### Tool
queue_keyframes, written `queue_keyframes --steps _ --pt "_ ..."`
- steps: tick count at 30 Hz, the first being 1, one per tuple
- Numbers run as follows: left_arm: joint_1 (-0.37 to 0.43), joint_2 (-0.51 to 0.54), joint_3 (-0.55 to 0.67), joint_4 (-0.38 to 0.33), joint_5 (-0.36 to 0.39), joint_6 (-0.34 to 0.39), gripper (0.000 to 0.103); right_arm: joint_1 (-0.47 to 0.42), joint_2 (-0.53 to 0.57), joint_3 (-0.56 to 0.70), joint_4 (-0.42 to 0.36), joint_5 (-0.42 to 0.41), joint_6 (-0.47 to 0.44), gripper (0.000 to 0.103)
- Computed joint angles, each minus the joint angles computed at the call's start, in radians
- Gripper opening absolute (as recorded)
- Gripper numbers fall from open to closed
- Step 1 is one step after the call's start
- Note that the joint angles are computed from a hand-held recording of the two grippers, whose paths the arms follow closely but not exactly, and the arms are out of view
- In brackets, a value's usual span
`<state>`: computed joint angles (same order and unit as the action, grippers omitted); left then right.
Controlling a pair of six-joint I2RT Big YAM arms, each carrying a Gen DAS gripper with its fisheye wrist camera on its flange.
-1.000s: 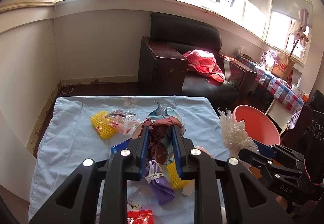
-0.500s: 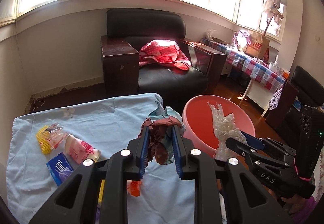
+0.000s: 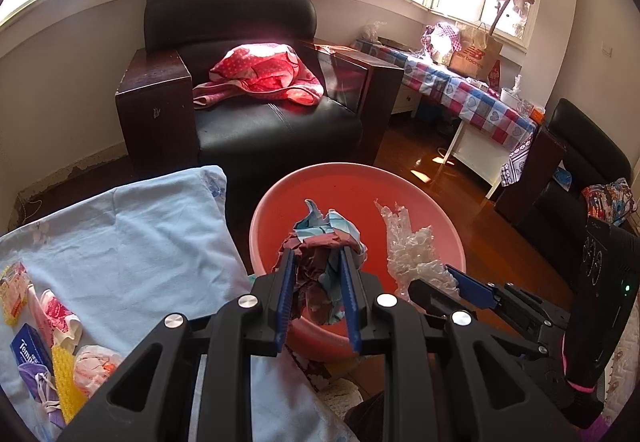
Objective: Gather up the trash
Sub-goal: 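Carry both items over the pink bucket and open both tools to drop them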
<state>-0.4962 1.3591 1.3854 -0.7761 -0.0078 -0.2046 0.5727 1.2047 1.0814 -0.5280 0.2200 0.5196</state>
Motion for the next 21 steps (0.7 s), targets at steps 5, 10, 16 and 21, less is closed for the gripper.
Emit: queue_keyframes --steps 5,10,16,21 --pt "-0.015 0.046 0.016 0.0 -0.002 0.012 0.022 -0.016 0.023 0.008 -0.008 0.01 -0.006 0.037" --pt "-0.021 0.076 0.039 -0.021 0.013 0.016 0.022 -0.021 0.032 0.006 -0.012 0.014 0.002 0.037" --pt "-0.013 0.081 0.039 -0.027 0.04 0.003 0.022 -0.02 0.04 0.015 -0.029 0.018 -0.007 0.04" --pt "-0.005 0.062 0.025 -0.025 0.042 0.0 0.026 -0.023 0.048 0.024 -0.035 0.005 0.005 0.042"
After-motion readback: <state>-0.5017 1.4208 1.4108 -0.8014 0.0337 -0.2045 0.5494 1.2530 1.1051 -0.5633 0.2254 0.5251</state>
